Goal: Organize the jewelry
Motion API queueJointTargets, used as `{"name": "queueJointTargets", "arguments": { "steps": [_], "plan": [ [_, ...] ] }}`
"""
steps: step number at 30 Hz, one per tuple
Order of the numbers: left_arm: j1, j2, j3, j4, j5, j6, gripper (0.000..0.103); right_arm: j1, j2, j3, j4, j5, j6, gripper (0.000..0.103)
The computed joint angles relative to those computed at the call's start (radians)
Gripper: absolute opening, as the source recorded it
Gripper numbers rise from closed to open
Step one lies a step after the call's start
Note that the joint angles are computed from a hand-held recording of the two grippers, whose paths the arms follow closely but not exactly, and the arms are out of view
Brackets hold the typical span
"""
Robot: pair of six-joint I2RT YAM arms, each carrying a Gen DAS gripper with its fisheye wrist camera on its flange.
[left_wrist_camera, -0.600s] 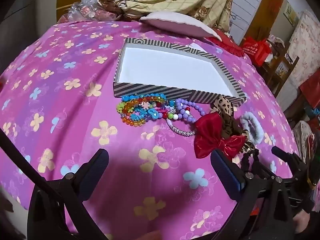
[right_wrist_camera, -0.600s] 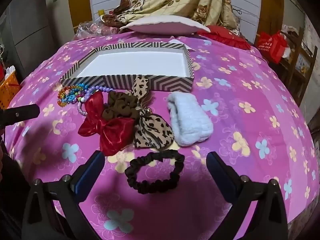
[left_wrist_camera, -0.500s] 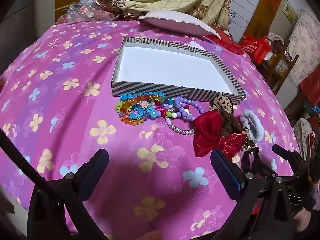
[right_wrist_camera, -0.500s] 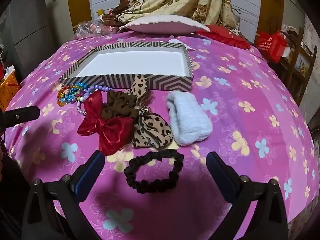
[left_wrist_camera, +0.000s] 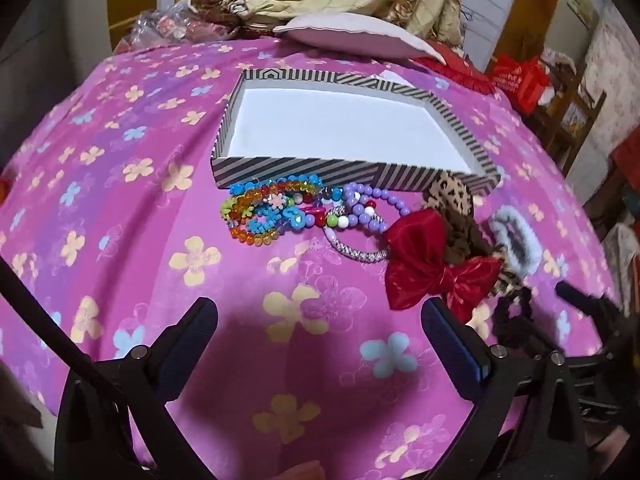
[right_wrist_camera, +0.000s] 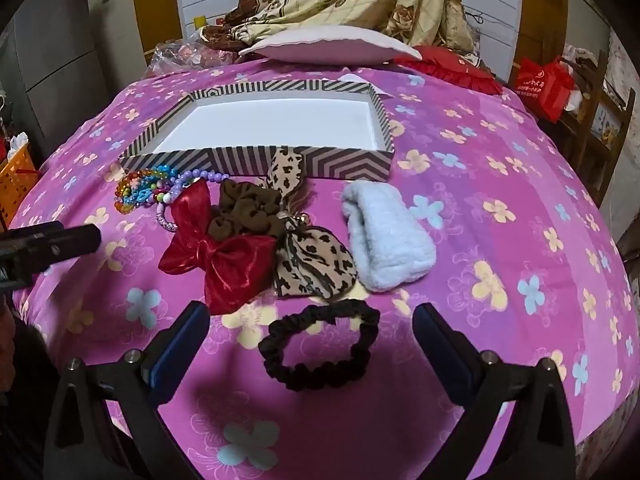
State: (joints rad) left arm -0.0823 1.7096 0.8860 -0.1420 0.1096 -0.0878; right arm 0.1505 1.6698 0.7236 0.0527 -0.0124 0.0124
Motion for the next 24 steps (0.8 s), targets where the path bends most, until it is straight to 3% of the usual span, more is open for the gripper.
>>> {"name": "queueJointTargets", "arguments": {
  "steps": [24],
  "plan": [
    [0.027, -0.009, -0.025, 0.016, 0.041, 0.036, 0.064, 0.020, 0.046, 0.032, -0.015, 0.050, 0.002, 0.103]
  ]
}}
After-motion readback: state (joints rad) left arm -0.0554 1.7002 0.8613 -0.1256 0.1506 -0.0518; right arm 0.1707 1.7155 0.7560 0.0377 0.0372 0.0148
